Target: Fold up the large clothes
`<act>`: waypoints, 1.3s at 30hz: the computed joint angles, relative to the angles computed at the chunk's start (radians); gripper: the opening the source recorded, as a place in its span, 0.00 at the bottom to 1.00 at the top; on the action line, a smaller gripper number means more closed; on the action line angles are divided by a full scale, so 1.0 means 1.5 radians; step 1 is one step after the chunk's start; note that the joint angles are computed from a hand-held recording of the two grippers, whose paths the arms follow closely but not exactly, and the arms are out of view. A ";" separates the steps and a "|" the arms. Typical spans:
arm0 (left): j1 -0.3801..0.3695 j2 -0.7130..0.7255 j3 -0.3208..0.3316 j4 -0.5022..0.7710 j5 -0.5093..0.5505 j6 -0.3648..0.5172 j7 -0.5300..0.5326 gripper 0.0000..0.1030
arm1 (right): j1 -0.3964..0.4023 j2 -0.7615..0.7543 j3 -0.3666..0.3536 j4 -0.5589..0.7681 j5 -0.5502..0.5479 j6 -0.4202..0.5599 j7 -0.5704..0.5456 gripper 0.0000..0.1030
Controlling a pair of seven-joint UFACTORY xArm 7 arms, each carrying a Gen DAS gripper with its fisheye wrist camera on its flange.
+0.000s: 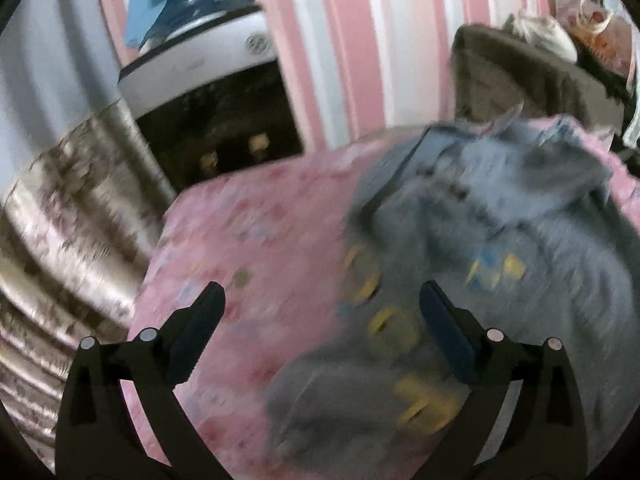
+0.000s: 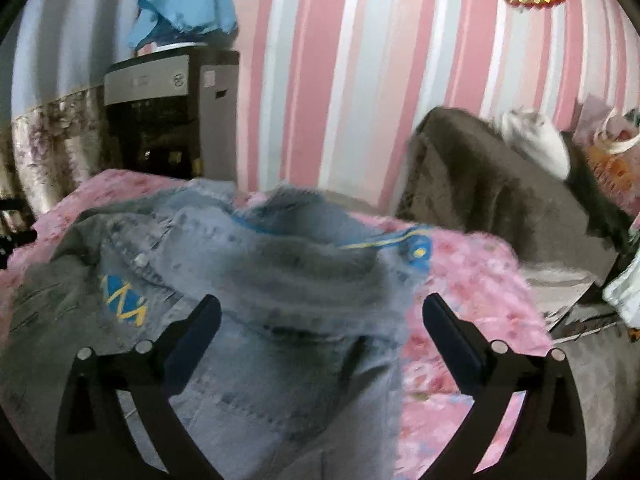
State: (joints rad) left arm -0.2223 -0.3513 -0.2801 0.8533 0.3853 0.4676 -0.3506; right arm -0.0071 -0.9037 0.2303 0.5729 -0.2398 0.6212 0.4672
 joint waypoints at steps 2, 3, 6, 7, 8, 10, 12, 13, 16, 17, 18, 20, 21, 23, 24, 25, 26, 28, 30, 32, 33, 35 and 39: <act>-0.005 -0.006 0.021 -0.027 -0.019 0.001 0.020 0.94 | 0.006 0.005 -0.002 -0.006 0.013 0.009 0.009 0.98; -0.018 -0.004 0.040 -0.039 -0.052 0.001 0.042 0.94 | 0.009 0.005 -0.002 -0.009 0.017 0.010 0.014 0.98; -0.051 0.005 0.075 -0.064 -0.134 -0.014 0.110 0.89 | 0.028 0.006 -0.014 -0.020 0.035 0.004 0.015 0.98; -0.060 0.007 0.082 -0.071 -0.156 -0.018 0.132 0.86 | 0.030 0.006 -0.014 -0.022 0.037 0.004 0.016 0.98; -0.086 0.017 0.104 -0.072 -0.205 -0.018 0.178 0.77 | 0.030 0.008 -0.012 -0.023 0.038 0.005 0.018 0.98; -0.119 0.034 0.131 -0.071 -0.292 -0.012 0.247 0.67 | 0.033 0.015 -0.013 -0.024 0.042 0.006 0.020 0.98; -0.122 0.048 0.132 -0.072 -0.336 -0.020 0.282 0.60 | 0.041 0.019 -0.019 -0.024 0.050 0.006 0.019 0.98; -0.121 0.047 0.129 -0.072 -0.349 -0.022 0.294 0.55 | 0.042 0.018 -0.019 -0.026 0.053 0.006 0.021 0.98; -0.111 0.037 0.118 -0.074 -0.368 -0.018 0.303 0.27 | 0.035 0.020 -0.011 -0.024 0.044 0.011 0.025 0.98; -0.088 0.031 0.094 -0.078 -0.330 -0.021 0.276 0.21 | 0.029 0.020 -0.006 -0.022 0.038 0.015 0.028 0.98; -0.067 0.020 0.074 -0.083 -0.292 -0.024 0.245 0.19 | 0.022 0.020 -0.001 -0.021 0.031 0.020 0.031 0.98; -0.018 0.000 0.044 -0.091 -0.214 -0.035 0.176 0.17 | 0.013 0.018 0.004 -0.019 0.017 0.025 0.035 0.98; 0.031 -0.018 0.021 -0.095 -0.159 -0.038 0.116 0.17 | 0.012 0.017 0.003 -0.018 0.013 0.028 0.034 0.98; 0.085 -0.029 0.025 -0.082 -0.105 -0.021 0.053 0.16 | 0.007 0.016 0.001 -0.015 0.005 0.033 0.033 0.98; 0.103 -0.031 0.033 -0.076 -0.089 -0.014 0.032 0.16 | 0.003 0.018 0.002 -0.013 0.000 0.036 0.034 0.98; 0.126 -0.033 0.039 -0.070 -0.068 -0.008 0.010 0.16 | -0.001 0.018 0.002 -0.012 -0.004 0.037 0.035 0.98; 0.142 -0.033 0.056 -0.063 -0.057 -0.005 0.004 0.16 | -0.003 0.018 0.001 -0.012 -0.008 0.035 0.034 0.98; 0.149 -0.025 0.083 -0.051 -0.057 -0.005 0.013 0.16 | -0.005 0.020 -0.003 -0.013 -0.012 0.032 0.033 0.98; 0.176 -0.002 0.068 -0.029 -0.012 -0.001 -0.017 0.16 | -0.010 0.023 -0.006 -0.015 -0.016 0.026 0.033 0.98; 0.167 0.031 0.076 -0.009 -0.019 0.014 -0.022 0.17 | -0.009 0.029 -0.009 -0.016 -0.014 0.025 0.032 0.98; 0.164 0.039 0.078 -0.009 -0.015 0.012 -0.031 0.19 | -0.008 0.031 -0.011 -0.018 -0.014 0.024 0.030 0.98; 0.151 0.041 0.091 -0.015 -0.027 0.018 -0.033 0.28 | -0.006 0.032 -0.011 -0.021 -0.014 0.025 0.028 0.98; 0.153 0.016 0.115 -0.032 -0.053 0.002 -0.050 0.72 | -0.011 0.030 -0.001 -0.022 -0.030 0.031 0.018 0.98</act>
State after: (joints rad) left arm 0.0068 -0.3276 -0.1078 0.8049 0.3066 0.4702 -0.4250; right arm -0.0233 -0.8582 0.2284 0.5404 -0.2855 0.6682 0.4943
